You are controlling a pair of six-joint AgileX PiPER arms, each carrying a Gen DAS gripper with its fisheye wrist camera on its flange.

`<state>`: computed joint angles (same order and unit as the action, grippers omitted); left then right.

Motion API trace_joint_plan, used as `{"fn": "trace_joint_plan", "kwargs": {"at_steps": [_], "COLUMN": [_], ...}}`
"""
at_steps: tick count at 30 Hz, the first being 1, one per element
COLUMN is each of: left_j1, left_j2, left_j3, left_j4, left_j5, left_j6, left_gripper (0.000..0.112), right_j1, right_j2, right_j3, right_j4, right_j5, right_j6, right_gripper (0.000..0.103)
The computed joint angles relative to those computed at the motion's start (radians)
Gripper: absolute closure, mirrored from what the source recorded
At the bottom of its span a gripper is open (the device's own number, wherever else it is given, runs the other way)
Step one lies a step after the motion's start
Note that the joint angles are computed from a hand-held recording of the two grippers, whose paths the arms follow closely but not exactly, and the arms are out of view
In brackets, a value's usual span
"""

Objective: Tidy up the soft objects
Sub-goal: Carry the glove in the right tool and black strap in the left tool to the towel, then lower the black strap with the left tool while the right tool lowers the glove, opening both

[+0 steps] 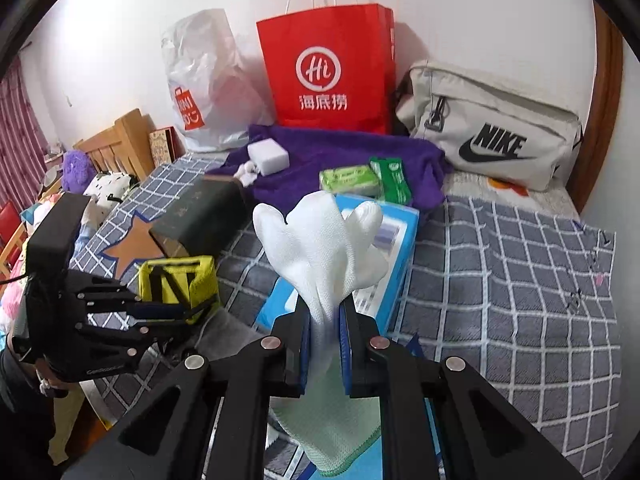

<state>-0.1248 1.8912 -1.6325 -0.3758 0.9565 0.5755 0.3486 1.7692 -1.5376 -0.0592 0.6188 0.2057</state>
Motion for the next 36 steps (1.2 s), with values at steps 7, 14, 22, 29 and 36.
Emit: {"fn": "trace_joint_plan", "kwargs": {"at_steps": [7,14,22,29,36], "left_j1": [0.008,0.041,0.063,0.080,0.083], "left_j2": [0.011,-0.011,-0.001,0.120,0.293], "left_j3": [-0.029,-0.040,-0.131,-0.379,-0.726], "left_j4": [-0.014,-0.061,-0.039,0.002,0.044], "left_j5": [0.027,0.060,0.069,0.134,0.250], "left_j6": [-0.014,0.002,-0.050,-0.153,-0.243], "left_gripper": [0.095,0.095,0.095,0.095,0.095], "right_j1": [-0.009,0.006,0.014,-0.007,-0.036], "right_j2": [0.060,0.099,0.144,0.211,0.351], "right_j3": [-0.137,-0.221,-0.313,-0.445,-0.724], "right_j4": [-0.004,0.001,0.003,-0.006,0.003], "right_j5": [0.051,0.080,0.119,0.190,0.322], "right_j6": [-0.036,-0.061,-0.073,-0.055,-0.074], "right_gripper": [0.091,0.091,0.091,0.091,0.091]}}
